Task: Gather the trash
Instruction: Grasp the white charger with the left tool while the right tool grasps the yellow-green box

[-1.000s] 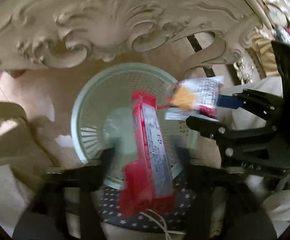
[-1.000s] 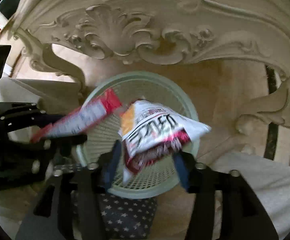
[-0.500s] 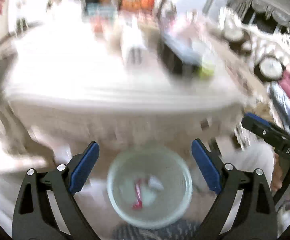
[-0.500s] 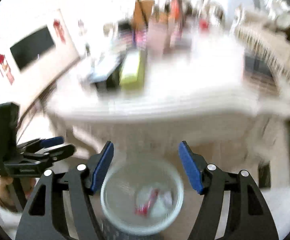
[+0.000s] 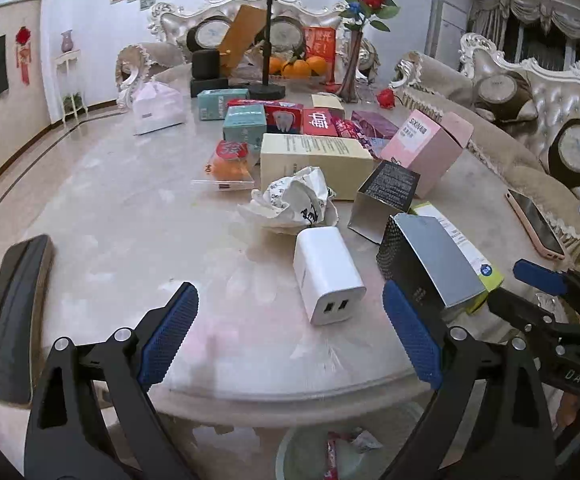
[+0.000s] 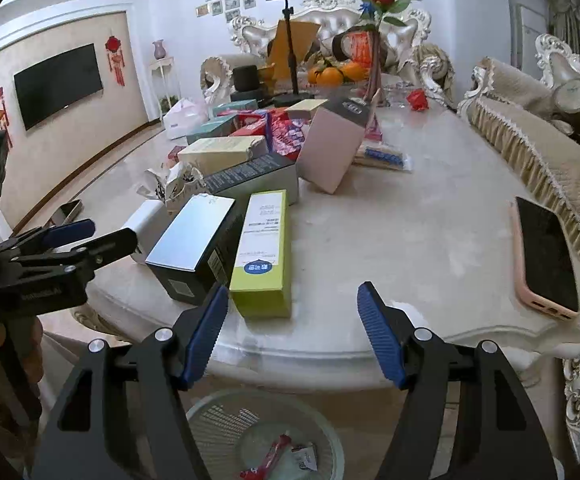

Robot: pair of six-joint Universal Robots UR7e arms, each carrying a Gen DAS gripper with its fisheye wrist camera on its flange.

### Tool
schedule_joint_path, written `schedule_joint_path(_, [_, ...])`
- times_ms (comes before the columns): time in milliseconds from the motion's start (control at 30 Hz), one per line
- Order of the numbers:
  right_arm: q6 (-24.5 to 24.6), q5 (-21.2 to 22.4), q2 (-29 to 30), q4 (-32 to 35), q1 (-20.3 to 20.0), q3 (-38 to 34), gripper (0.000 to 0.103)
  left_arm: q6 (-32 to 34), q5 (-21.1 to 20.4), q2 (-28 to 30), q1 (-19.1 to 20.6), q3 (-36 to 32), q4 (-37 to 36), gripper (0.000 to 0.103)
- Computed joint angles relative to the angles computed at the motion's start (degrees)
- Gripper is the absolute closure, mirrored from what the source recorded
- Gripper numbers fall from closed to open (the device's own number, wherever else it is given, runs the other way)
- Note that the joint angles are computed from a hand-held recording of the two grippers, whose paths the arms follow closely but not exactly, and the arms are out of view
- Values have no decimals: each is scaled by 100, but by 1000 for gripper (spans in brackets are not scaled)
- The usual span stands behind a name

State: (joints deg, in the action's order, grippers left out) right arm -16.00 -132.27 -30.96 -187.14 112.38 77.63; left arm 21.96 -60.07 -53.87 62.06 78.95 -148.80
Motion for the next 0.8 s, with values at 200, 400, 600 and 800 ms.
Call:
schedule_joint_path(200, [-116, -196, 151, 289, -32, -317, 39, 147, 21, 160, 23, -176, 11, 12])
schedule_joint_path(400, [-235, -245, 351, 547, -84, -709, 39, 170, 216, 359, 35, -305, 56, 12])
schedule_joint_path(600, [-423, -246, 465, 745, -110, -995, 49, 68, 326, 441, 83, -413, 37, 33])
schedule_joint_path(800, [-484, -209, 495, 786, -89, -1029, 75, 293, 228, 421, 86, -382, -25, 75])
